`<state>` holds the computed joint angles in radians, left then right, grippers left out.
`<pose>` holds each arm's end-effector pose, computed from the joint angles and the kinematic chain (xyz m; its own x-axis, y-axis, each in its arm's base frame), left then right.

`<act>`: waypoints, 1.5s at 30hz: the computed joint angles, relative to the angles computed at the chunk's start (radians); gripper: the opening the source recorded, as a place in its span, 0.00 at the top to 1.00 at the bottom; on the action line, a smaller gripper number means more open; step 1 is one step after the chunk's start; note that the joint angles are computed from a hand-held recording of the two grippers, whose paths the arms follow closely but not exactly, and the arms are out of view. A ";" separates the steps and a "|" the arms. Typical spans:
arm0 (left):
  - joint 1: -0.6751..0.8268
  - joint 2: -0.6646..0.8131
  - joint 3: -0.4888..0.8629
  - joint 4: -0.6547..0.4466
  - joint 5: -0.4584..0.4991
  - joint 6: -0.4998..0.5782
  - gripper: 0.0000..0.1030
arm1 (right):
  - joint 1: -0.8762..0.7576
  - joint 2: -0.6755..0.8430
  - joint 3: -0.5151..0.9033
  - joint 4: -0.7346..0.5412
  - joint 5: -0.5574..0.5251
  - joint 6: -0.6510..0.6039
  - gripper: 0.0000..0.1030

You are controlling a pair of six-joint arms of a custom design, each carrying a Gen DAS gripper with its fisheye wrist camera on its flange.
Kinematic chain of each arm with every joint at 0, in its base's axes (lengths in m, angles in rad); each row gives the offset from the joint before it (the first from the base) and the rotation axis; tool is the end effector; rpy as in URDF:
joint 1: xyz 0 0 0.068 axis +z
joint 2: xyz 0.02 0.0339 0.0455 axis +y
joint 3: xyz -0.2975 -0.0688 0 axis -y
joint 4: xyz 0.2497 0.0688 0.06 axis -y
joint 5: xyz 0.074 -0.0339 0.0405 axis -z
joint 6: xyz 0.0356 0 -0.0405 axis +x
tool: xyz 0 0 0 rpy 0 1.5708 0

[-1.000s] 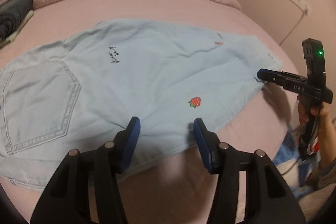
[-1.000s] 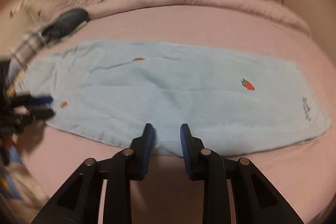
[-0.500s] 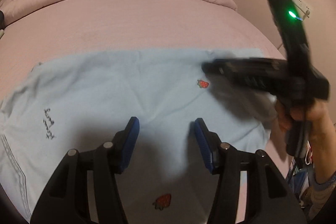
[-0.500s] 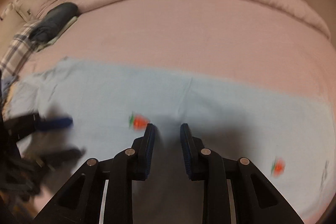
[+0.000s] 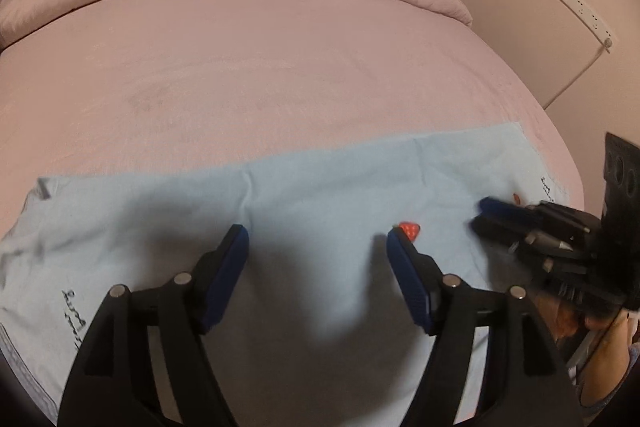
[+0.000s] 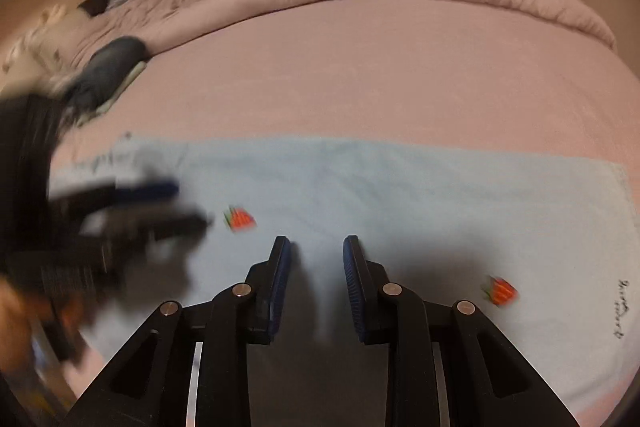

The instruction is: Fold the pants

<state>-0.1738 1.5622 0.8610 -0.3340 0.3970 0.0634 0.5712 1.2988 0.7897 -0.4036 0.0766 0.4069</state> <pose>0.2945 -0.0657 0.2039 -0.8229 0.2038 -0.5304 0.4068 0.8630 -0.2995 0.2154 0.1352 0.2441 -0.8090 -0.0508 -0.5856 -0.1955 0.9628 0.1865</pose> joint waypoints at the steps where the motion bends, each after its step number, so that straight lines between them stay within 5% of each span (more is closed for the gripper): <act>1: 0.010 0.003 0.011 -0.015 0.011 0.007 0.34 | -0.032 -0.027 -0.011 -0.019 0.007 -0.011 0.74; 4: 0.078 -0.015 0.020 -0.054 0.046 0.014 0.41 | -0.197 -0.107 -0.067 -0.036 0.005 -0.035 0.76; 7: 0.192 -0.083 -0.004 -0.089 0.021 0.045 0.41 | -0.431 -0.190 -0.115 -0.057 -0.114 -0.037 0.86; 9: 0.302 -0.120 -0.013 -0.125 0.041 0.076 0.40 | -0.469 -0.227 -0.103 -0.129 -0.005 -0.024 0.86; 16: 0.718 -0.171 -0.020 -0.283 0.179 0.307 0.38 | -0.216 -0.297 -0.084 -0.173 0.004 0.028 0.84; 22: 0.861 -0.139 -0.085 -0.257 0.290 0.374 0.39 | 0.081 -0.019 0.065 0.016 -0.134 0.099 0.82; 27: 0.873 -0.173 -0.061 -0.315 0.264 0.397 0.39 | 0.149 0.324 0.355 0.068 -0.262 0.099 0.82; 30: 0.901 -0.191 -0.067 -0.237 0.225 0.404 0.36 | 0.166 0.455 0.513 0.030 -0.261 0.104 0.82; 35: 0.990 -0.115 -0.066 -0.237 0.313 0.565 0.46 | 0.159 0.596 0.722 -0.114 -0.324 0.054 0.82; 45: 0.950 -0.106 -0.086 -0.164 0.316 0.547 0.38 | 0.129 0.734 0.900 -0.348 -0.538 0.017 0.82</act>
<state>0.7766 1.4558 0.7752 -0.4981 0.7132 0.6106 0.6997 2.0331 1.6894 -0.7515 -0.4617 0.4239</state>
